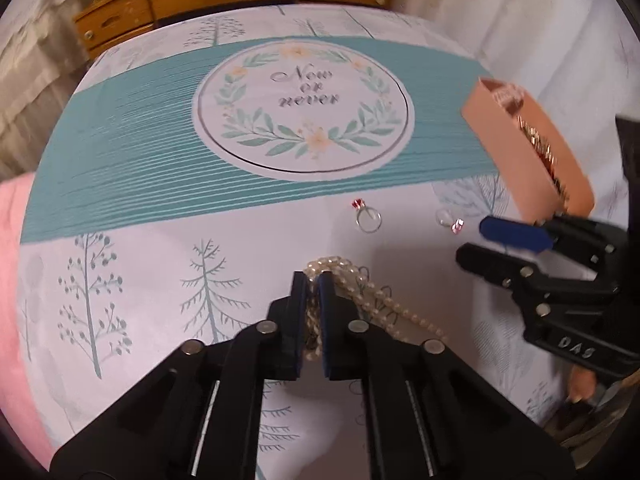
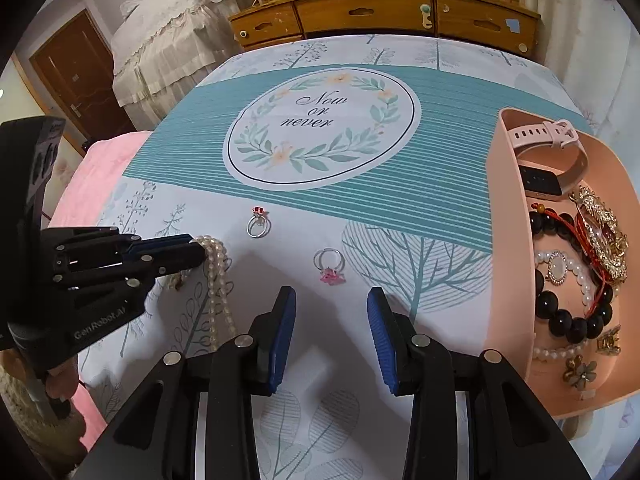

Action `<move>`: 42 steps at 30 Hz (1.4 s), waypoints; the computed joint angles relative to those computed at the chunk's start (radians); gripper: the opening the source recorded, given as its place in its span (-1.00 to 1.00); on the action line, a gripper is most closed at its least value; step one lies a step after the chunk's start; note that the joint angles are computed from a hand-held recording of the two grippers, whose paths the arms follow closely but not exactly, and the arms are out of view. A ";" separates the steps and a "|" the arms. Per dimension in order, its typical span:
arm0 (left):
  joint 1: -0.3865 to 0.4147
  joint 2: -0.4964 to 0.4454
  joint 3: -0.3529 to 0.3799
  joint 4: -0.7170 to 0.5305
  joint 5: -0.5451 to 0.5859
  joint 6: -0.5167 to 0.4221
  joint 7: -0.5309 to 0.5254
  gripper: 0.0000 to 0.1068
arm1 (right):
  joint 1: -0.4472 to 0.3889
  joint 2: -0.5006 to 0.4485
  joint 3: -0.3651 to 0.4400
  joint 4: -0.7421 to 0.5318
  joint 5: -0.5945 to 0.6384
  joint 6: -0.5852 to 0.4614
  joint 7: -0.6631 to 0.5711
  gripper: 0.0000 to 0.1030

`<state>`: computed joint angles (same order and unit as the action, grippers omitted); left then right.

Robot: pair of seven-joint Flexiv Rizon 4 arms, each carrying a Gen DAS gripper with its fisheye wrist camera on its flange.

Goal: Organize jewelry
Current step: 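Lift the pearl strand with the left gripper into the tray and open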

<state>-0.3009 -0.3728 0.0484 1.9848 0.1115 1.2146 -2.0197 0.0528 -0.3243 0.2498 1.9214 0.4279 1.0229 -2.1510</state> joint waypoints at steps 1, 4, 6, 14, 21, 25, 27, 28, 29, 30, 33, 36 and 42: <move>0.000 0.005 0.004 0.015 -0.003 0.031 -0.020 -0.94 | 0.000 0.000 0.001 0.001 0.001 0.006 -0.004 -0.27; 0.009 0.024 -0.002 0.054 -0.032 0.088 -0.050 -0.95 | 0.002 -0.004 0.006 0.004 0.007 0.030 -0.017 -0.27; 0.022 0.041 -0.014 0.092 -0.061 0.149 -0.057 -0.95 | 0.008 -0.010 0.009 0.008 0.005 0.058 -0.023 -0.27; 0.034 0.089 -0.031 0.166 -0.127 0.282 -0.065 -0.95 | 0.045 -0.031 0.026 0.069 -0.075 0.242 -0.028 -0.31; 0.030 0.117 -0.039 0.203 -0.182 0.346 -0.044 -0.95 | 0.039 -0.051 0.044 0.125 -0.199 0.376 0.048 -0.70; -0.012 0.130 -0.002 0.194 -0.157 0.342 -0.066 -0.95 | -0.017 -0.057 0.094 0.111 -0.194 0.360 0.052 -0.78; -0.033 0.137 0.022 0.185 -0.133 0.333 -0.086 -0.95 | -0.054 -0.051 0.128 0.096 -0.162 0.333 0.035 -0.90; -0.048 0.138 0.039 0.177 -0.113 0.325 -0.104 -0.95 | -0.069 -0.046 0.142 0.089 -0.141 0.319 0.024 -0.89; -0.054 0.142 0.044 0.173 -0.100 0.321 -0.116 -0.95 | -0.083 -0.040 0.153 0.082 -0.117 0.303 0.010 -0.90; -0.059 0.146 0.049 0.169 -0.087 0.316 -0.129 -0.95 | -0.097 -0.032 0.163 0.075 -0.089 0.286 -0.007 -0.90; -0.076 0.160 0.068 0.151 -0.032 0.293 -0.177 -0.95 | -0.127 -0.007 0.176 0.048 0.005 0.228 -0.067 -0.90; -0.079 0.176 0.066 0.128 0.022 0.263 -0.220 -0.95 | -0.156 0.030 0.177 0.022 0.104 0.156 -0.124 -0.90; -0.067 0.213 0.034 0.044 0.139 0.191 -0.291 -0.95 | -0.222 0.128 0.143 -0.040 0.305 -0.029 -0.224 -0.98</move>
